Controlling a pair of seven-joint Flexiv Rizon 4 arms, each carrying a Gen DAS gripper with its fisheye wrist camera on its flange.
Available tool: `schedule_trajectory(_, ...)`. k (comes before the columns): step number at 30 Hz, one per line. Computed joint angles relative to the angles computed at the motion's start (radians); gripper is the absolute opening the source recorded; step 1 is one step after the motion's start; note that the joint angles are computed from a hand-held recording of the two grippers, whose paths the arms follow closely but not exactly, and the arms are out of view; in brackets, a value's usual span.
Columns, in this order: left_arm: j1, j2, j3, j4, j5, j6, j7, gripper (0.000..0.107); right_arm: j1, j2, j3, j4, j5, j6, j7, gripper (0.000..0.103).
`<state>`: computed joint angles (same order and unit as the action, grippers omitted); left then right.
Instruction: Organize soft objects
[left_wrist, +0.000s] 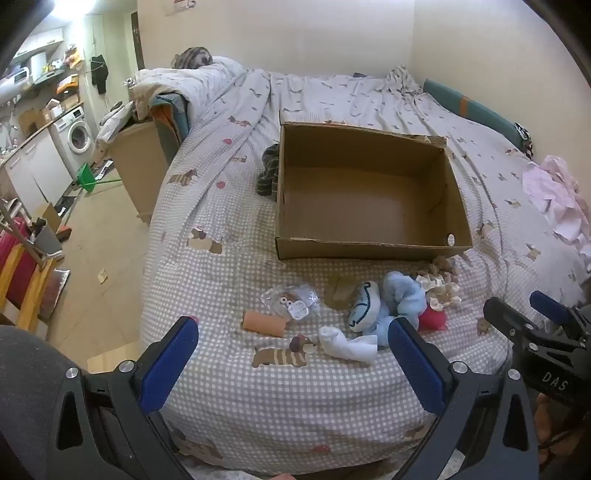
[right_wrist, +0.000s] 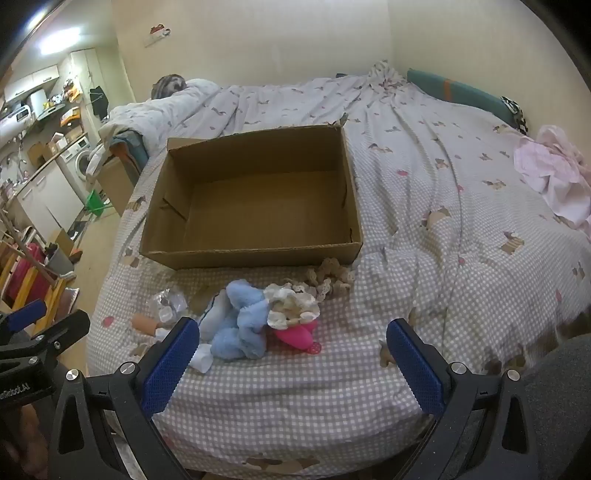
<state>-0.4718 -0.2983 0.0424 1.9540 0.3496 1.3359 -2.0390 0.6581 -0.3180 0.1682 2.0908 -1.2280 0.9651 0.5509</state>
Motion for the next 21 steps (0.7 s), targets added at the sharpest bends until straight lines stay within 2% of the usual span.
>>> schedule_trajectory(3,0.009,0.008,-0.003,0.005,-0.011,0.0,0.008,0.103,0.0,-0.001,0.001,-0.001,0.01,0.006,-0.009,0.103)
schedule_trajectory(9,-0.021,-0.002,0.017,-0.018,0.046,-0.025,-0.058,0.103,0.0,0.0,-0.002,0.001,0.001,0.01,-0.002,0.103)
schedule_trajectory(21,0.004,0.003,-0.006,-0.014,0.033,-0.035,-0.033,0.103,0.002,0.001,0.001,0.0,0.001,-0.002,-0.001,0.103)
